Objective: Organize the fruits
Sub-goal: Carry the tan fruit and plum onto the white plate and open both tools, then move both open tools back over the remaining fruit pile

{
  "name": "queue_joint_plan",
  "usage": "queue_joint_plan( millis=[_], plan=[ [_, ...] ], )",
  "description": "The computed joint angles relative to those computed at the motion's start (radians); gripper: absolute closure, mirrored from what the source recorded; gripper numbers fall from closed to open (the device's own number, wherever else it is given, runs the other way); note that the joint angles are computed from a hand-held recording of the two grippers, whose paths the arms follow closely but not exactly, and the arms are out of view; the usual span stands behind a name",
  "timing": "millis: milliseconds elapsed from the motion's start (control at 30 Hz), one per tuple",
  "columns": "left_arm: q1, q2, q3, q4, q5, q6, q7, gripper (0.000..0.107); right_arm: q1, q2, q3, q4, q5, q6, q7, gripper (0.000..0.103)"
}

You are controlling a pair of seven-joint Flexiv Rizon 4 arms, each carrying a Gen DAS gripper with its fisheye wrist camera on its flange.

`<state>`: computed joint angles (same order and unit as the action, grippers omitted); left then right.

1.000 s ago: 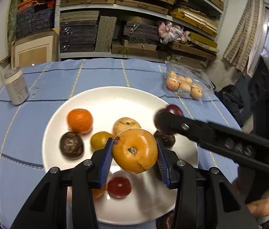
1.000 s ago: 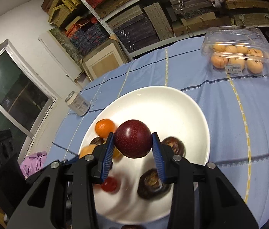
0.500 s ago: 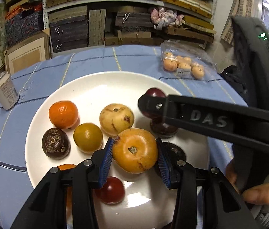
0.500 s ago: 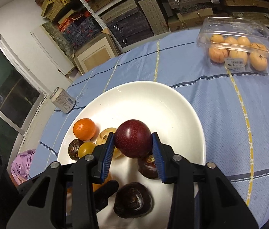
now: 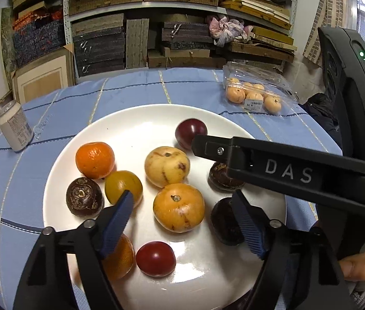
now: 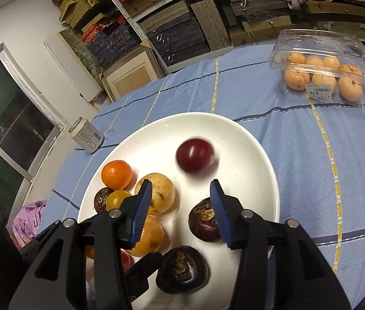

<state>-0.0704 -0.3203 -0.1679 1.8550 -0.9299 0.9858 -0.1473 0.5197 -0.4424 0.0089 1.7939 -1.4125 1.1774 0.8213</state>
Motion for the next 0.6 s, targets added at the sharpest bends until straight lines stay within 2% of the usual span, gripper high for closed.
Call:
queue_joint_plan(
  millis=[233, 367, 600],
  plan=[
    [-0.011, 0.018, -0.014, 0.028, -0.079, 0.071, 0.070, 0.013, -0.008, 0.022, 0.006, 0.013, -0.054, -0.004, 0.052, 0.049],
    [-0.021, 0.039, -0.017, 0.046, -0.139, 0.108, 0.122, 0.011, -0.012, 0.038, 0.017, 0.016, -0.078, -0.017, 0.076, 0.043],
    [-0.045, 0.125, 0.009, 0.083, -0.320, 0.119, 0.241, 0.007, -0.006, 0.105, 0.056, 0.039, -0.131, -0.102, 0.147, 0.034]
  ],
)
